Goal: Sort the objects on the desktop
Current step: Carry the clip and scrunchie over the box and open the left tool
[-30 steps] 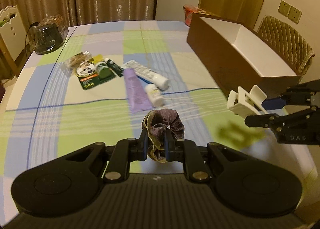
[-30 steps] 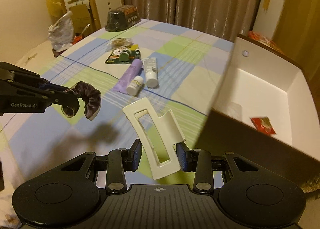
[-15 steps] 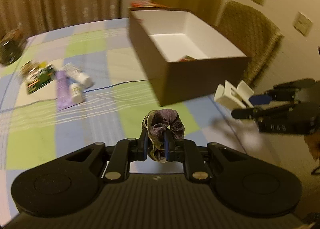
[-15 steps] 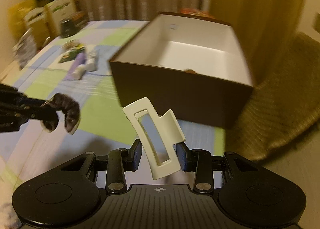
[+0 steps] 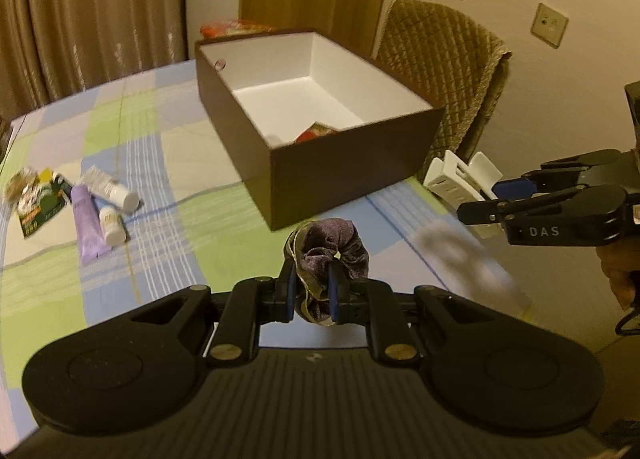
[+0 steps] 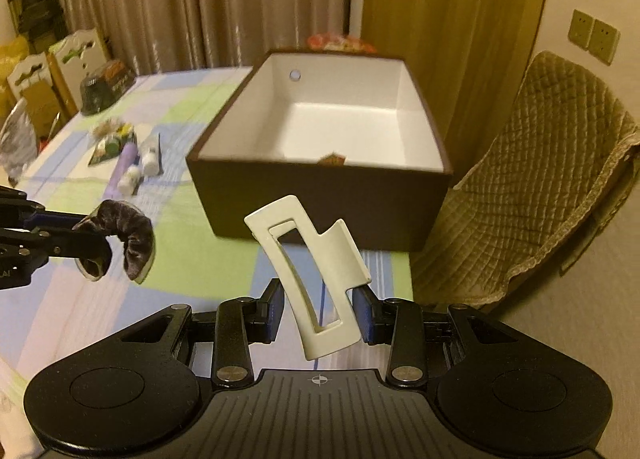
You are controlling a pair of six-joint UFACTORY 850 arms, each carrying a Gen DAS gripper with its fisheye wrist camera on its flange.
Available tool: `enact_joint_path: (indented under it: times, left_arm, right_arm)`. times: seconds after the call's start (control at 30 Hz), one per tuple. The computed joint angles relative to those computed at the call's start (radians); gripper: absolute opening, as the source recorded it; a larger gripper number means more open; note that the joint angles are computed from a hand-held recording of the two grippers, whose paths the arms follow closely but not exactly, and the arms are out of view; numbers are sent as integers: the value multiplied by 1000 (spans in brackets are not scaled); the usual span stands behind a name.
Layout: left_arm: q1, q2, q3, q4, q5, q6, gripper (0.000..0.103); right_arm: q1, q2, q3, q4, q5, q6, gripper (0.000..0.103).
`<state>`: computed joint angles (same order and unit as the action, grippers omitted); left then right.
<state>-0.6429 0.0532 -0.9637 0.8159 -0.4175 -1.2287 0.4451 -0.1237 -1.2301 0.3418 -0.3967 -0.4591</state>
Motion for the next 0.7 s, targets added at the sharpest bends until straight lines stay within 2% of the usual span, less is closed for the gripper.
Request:
enact_joint_path:
  times: [0.23,0.43,0.53,0.7]
  left_arm:
    - [55,-31,-89,42,56,95,12]
    - [131,-149,-251,42,93,173,12]
    - [168,-245,-362,-25,88,264,12]
    - [220,-424,-549,-230,65,503,13]
  right_arm:
    - [-7,-70,-140,28,9,-20,37]
    - [-25,-263,-399,46,-40,-68,37]
    - [-32,-389,-559,12,-96,-60,37]
    - [-42,-552,-756,-38,-180,-34,37]
